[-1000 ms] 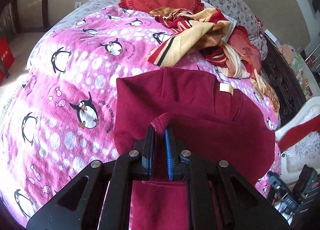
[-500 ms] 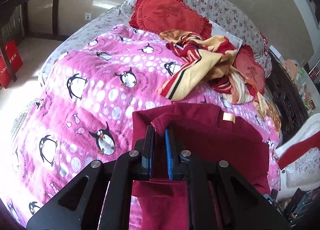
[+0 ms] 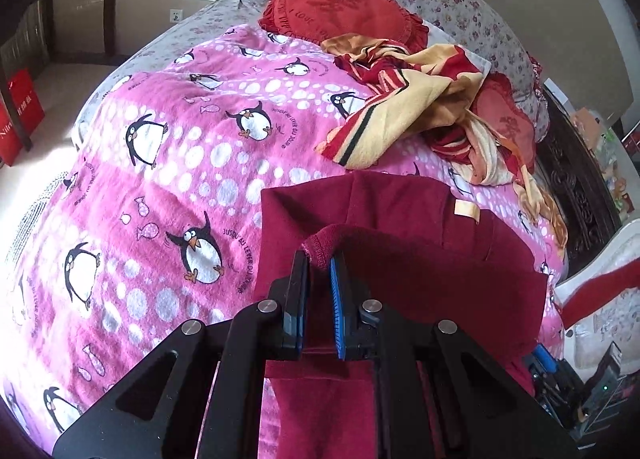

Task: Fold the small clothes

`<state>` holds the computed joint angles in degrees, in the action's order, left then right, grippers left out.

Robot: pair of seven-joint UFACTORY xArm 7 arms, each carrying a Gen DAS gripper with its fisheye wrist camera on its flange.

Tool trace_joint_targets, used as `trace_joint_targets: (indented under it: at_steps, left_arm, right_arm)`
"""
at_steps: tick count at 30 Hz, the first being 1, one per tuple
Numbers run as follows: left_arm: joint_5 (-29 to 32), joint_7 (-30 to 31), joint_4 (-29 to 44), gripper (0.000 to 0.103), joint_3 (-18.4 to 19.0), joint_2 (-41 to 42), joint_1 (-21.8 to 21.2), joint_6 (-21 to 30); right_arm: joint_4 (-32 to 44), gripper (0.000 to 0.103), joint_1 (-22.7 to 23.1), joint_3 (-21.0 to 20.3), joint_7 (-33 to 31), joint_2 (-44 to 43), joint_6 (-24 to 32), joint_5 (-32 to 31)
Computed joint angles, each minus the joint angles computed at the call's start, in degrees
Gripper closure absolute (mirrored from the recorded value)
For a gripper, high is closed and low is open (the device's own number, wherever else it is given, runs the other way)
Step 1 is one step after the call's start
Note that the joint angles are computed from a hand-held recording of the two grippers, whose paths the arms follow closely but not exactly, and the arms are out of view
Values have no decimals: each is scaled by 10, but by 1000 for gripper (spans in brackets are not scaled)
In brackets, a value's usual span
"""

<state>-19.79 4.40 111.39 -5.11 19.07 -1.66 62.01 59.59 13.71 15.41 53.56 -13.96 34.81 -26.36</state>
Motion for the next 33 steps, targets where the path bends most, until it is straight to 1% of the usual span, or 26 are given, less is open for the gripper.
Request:
trace_joint_targets:
  at_steps: [1, 2, 3, 4, 6, 7, 9, 10, 12, 15, 17, 19, 20, 21, 22, 23, 24, 25, 26, 28, 29, 30, 31, 32, 33]
  left_arm:
    - [1, -1, 0, 93, 0, -1, -1, 2]
    - [1, -1, 0, 93, -1, -1, -1, 5]
    - [0, -1, 0, 93, -1, -2, -1, 7]
    - [-1, 1, -2, 93, -1, -4, 0, 7]
    - [-10, 11, -15, 93, -2, -11, 4, 5]
    - [-11, 15, -24, 93, -2, -14, 3, 5]
    - [-2, 24, -48, 93, -2, -20, -3, 5]
    - [0, 26, -60, 93, -2, -21, -6, 2]
    - [-1, 24, -77, 93, -3, -19, -11, 7]
    - [5, 28, -104, 93, -2, -31, -18, -16]
    - [-1, 39, -101, 93, -3, -31, -15, -13]
    - [-9, 48, -89, 93, -4, -27, -13, -7]
    - [-12, 54, -84, 93, -5, -25, -13, -9]
    - [-15, 59, -80, 93, -6, -23, -13, -11]
    - [-15, 61, -75, 93, -6, -21, -13, -12]
    - [-14, 60, -71, 93, -6, -19, -15, -14]
    - [-13, 59, -69, 93, -6, -19, -17, -17]
    - [-13, 58, -68, 93, -7, -18, -19, -19]
    - [-12, 55, -67, 93, -7, -17, -20, -20]
    - [-11, 56, -65, 93, -8, -16, -21, -20]
    - [-12, 60, -62, 93, -9, -16, -20, -19]
    - [-19, 68, -62, 93, -10, -17, -18, -19]
    - [-27, 77, -64, 93, -11, -19, -14, -21]
    - [-35, 85, -65, 93, -12, -21, -11, -22]
    - [-40, 91, -69, 93, -12, -23, -9, -24]
  right_arm:
    - [21, 71, -2, 5, -5, 24, 13, -12]
    - [36, 83, -4, 5, -2, 46, 10, -29]
    - [28, 87, -3, -1, 9, 48, -7, -39]
    - [20, 89, -6, -9, 30, 46, -36, -44]
    - [-19, 91, -8, -26, 59, 17, -108, -19]
    - [-50, 91, -10, -32, 80, -16, -135, -20]
    - [-86, 92, -47, -1, 116, -61, -136, -31]
    - [-111, 92, -58, 6, 132, -86, -139, -27]
    - [-151, 92, -42, -12, 120, -107, -135, 34]
    - [-180, 92, -5, -41, 76, -109, -120, 133]
    - [-188, 92, -11, -34, 66, -127, -110, 150]
    - [-182, 87, -40, -9, 71, -149, -82, 132]
    - [-180, 84, -48, -6, 68, -161, -82, 126]
    - [-180, 80, -53, -10, 62, -164, -94, 127]
    - [-172, 67, -63, -10, 61, -157, -107, 126]
    - [-160, 53, -76, -5, 60, -146, -116, 120]
    - [-144, 48, -85, 0, 55, -126, -125, 112]
    - [-130, 43, -83, -7, 37, -100, -141, 112]
    - [-106, 43, -77, -17, 13, -63, -150, 118]
    - [-57, 43, -47, -50, -49, 5, -140, 163]
    - [-33, 50, -25, -74, -99, 39, -138, 211]
    - [-19, 61, -14, -86, -132, 61, -144, 248]
    - [-18, 78, 2, -103, -141, 67, -162, 261]
    - [-18, 94, -6, -98, -129, 67, -179, 251]
    - [-11, 94, -37, -70, -114, 61, -179, 217]
